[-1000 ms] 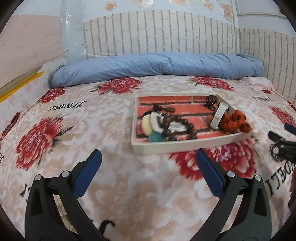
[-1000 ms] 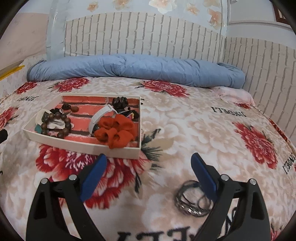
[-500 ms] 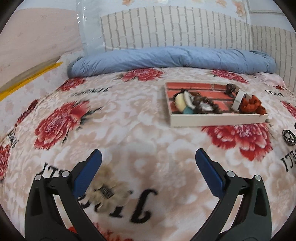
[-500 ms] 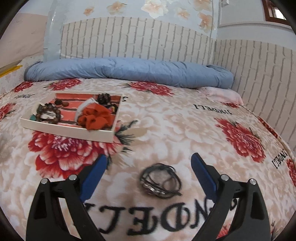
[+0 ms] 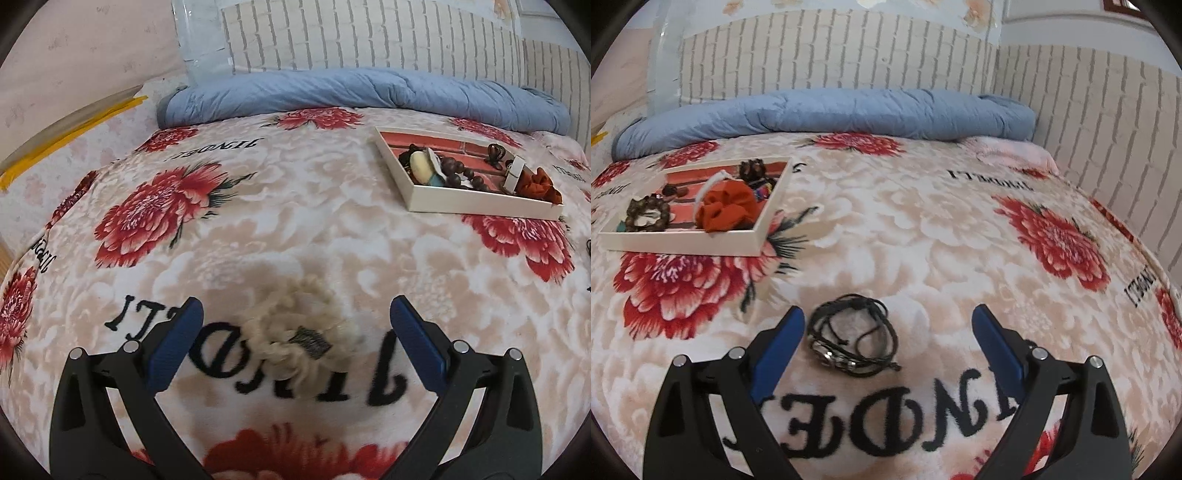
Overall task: Organize jewelry
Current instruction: 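Move the left tool to the cream braided scrunchie while the right tool reaches the black cord bracelet, then close the left tool on the braided scrunchie while the right tool grips the cord bracelet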
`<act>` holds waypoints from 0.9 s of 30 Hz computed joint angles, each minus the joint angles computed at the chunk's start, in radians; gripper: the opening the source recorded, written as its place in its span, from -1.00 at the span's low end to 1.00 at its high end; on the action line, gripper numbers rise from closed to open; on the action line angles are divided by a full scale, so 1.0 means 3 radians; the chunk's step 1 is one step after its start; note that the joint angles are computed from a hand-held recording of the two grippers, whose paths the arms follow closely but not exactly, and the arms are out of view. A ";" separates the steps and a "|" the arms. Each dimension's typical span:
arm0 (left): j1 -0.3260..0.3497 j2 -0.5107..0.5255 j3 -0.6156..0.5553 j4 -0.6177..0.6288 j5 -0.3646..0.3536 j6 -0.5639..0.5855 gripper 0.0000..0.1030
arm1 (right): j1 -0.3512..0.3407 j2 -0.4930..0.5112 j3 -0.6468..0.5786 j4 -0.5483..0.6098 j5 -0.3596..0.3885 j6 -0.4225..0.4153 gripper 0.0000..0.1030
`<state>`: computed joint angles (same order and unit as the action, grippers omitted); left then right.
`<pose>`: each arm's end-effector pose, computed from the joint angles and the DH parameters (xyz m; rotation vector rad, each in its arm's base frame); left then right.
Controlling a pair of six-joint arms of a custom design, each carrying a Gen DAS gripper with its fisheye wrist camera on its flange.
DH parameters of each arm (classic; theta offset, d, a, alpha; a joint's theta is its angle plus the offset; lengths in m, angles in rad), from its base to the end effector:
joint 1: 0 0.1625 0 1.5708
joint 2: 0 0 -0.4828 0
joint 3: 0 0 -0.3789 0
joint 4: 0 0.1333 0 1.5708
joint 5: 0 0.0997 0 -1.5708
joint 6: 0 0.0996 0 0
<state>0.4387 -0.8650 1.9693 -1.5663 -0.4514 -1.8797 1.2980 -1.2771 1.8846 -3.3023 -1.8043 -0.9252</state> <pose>-0.3481 -0.4096 0.0829 -0.0071 1.8900 -1.0309 -0.0504 -0.5895 0.4564 0.5376 -2.0839 0.9744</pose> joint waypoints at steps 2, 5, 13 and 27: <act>-0.0004 -0.0047 0.0047 -0.0028 -0.0025 -0.0006 0.90 | -0.0004 0.0026 -0.0029 0.0035 -0.0044 0.0018 0.72; 0.0008 -0.0138 0.0168 -0.0258 -0.0050 0.0074 0.90 | -0.0002 0.0078 -0.0099 0.0148 -0.0142 0.0053 0.49; 0.0109 -0.0155 0.0278 -0.0646 -0.0135 0.0341 0.64 | -0.0017 0.0146 -0.0223 0.0370 -0.0228 0.0162 0.26; 0.0288 -0.0253 0.0594 -0.1847 -0.0211 0.0991 0.05 | 0.0014 0.0236 -0.0314 0.0531 -0.0370 0.0132 -0.04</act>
